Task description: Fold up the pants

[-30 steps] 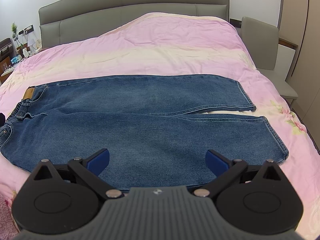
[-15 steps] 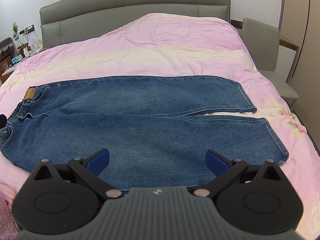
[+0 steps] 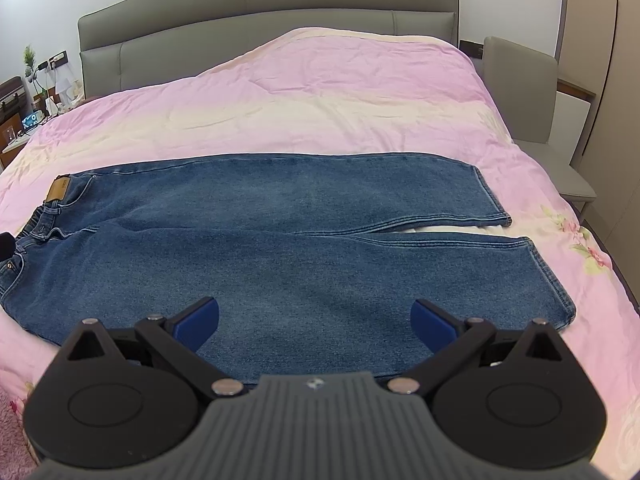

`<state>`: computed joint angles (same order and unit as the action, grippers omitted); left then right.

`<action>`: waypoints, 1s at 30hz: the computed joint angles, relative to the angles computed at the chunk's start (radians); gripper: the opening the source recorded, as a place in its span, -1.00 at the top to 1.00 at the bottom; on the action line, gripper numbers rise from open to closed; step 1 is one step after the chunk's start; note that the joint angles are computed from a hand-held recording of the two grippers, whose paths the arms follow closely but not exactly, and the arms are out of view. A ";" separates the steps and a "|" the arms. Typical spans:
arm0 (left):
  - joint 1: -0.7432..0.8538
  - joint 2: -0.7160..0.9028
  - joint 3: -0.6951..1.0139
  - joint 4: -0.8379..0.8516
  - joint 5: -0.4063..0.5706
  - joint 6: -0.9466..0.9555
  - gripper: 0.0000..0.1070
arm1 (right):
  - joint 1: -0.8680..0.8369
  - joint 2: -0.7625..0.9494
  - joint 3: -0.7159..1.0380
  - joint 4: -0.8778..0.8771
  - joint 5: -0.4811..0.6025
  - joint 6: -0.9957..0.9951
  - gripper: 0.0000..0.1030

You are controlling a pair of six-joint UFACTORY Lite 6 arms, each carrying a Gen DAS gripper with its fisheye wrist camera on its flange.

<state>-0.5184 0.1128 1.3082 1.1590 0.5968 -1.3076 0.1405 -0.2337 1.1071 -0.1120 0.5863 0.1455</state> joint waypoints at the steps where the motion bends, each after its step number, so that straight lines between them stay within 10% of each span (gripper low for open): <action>1: 0.000 0.001 0.000 -0.001 0.001 0.001 -0.77 | 0.000 0.000 -0.001 -0.005 0.000 0.005 -0.90; 7: 0.010 0.019 0.019 -0.019 0.000 0.043 -0.77 | -0.011 0.009 0.008 0.024 0.004 -0.011 -0.90; 15: 0.077 0.022 -0.030 0.049 -0.014 0.250 -0.69 | -0.226 0.087 -0.006 0.377 -0.095 -0.560 -0.90; 30: 0.269 0.213 -0.194 0.282 -0.119 0.494 -0.66 | -0.541 0.739 0.565 0.313 0.289 -0.835 -0.53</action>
<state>-0.2495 0.3258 1.1145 1.4407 0.4781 -0.8136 -0.4000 0.5058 1.6718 0.2008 0.8752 -0.6897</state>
